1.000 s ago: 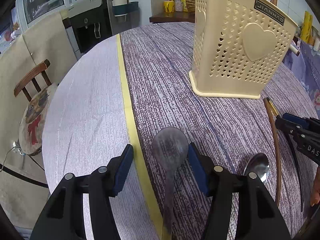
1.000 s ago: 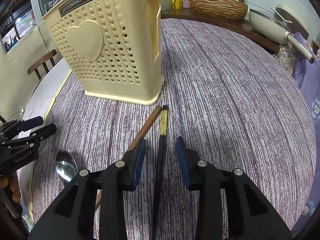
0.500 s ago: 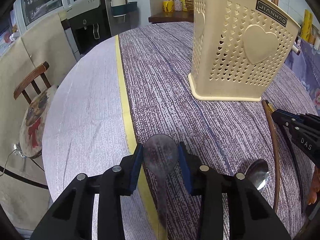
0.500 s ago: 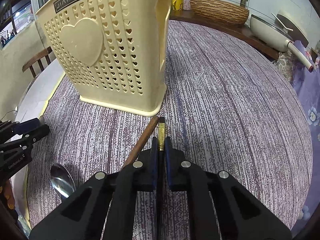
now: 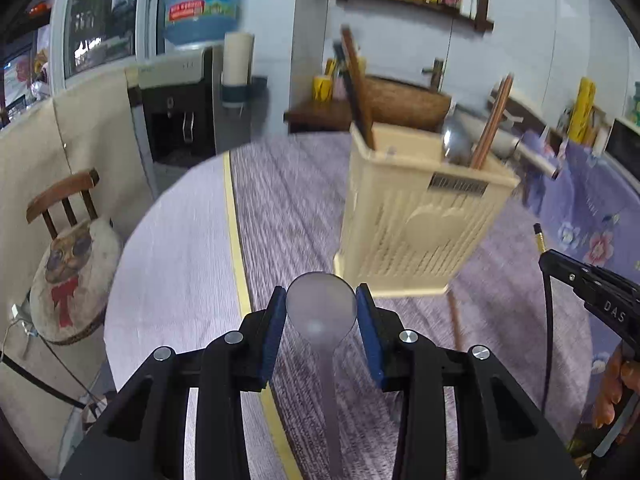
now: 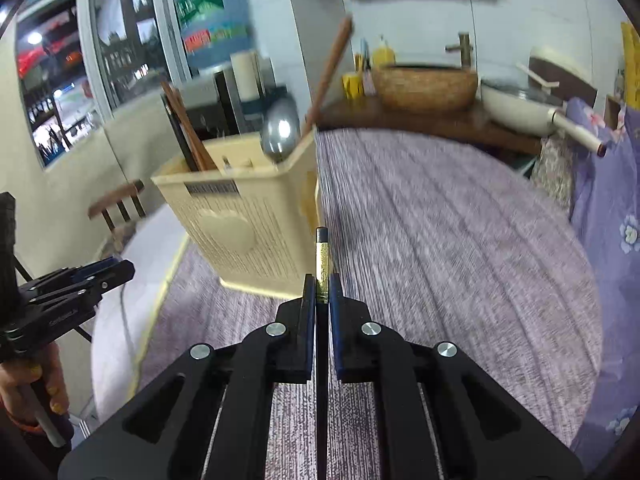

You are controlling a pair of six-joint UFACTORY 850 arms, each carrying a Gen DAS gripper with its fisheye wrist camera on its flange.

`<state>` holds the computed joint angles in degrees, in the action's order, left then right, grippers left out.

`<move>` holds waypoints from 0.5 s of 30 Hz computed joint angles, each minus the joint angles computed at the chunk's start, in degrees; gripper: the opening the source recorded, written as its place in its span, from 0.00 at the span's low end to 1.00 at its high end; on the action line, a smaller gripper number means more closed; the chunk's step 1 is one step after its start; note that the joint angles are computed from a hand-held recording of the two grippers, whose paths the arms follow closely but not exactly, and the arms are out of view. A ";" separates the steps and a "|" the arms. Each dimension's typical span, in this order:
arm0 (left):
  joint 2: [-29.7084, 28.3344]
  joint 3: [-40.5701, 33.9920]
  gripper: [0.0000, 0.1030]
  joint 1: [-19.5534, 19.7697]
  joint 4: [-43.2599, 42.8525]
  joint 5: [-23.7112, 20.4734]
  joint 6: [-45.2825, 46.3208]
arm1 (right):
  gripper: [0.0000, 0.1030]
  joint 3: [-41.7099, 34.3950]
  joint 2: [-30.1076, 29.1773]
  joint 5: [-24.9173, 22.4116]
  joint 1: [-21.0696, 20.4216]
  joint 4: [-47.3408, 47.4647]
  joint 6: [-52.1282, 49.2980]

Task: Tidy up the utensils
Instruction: 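Lower the clear spoon and black chopstick into the holder and open both tools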

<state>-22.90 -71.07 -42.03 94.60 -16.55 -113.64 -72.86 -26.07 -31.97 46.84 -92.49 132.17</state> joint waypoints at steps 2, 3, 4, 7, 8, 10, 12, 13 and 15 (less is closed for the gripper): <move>1.00 0.28 0.35 -0.40 4.12 -0.75 -3.92 | 0.08 1.97 2.53 -2.36 1.03 -3.32 2.69; 1.48 0.43 0.35 -0.58 5.62 -0.97 -5.19 | 0.08 2.62 3.52 -3.32 1.41 -4.40 3.46; 1.80 0.56 0.35 -0.75 7.26 -1.23 -6.70 | 0.08 3.49 4.74 -4.52 1.99 -5.54 4.25; 1.97 0.46 0.34 -0.98 8.72 -1.46 -7.81 | 0.08 4.62 6.31 -6.37 3.10 -6.25 4.48; 1.87 0.42 0.34 -0.96 8.92 -1.25 -8.08 | 0.08 4.79 6.50 -6.51 3.20 -6.41 4.52; 1.34 0.04 0.34 -0.99 8.30 -1.04 -7.92 | 0.08 4.94 6.60 -6.58 3.25 -6.90 4.85; 1.20 0.00 0.34 -0.78 8.46 -0.34 -8.39 | 0.08 4.99 6.68 -6.47 3.20 -7.21 5.49; 1.14 -0.03 0.34 -0.82 8.47 -0.47 -8.43 | 0.08 5.19 6.89 -6.29 3.12 -7.69 6.14; 1.34 0.22 0.34 -1.03 8.76 -1.05 -8.50 | 0.08 5.37 7.06 -5.99 2.95 -8.59 6.93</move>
<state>-21.56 -70.86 -43.06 103.35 -17.60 -122.14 -67.48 -19.01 -37.95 49.78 -101.08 139.10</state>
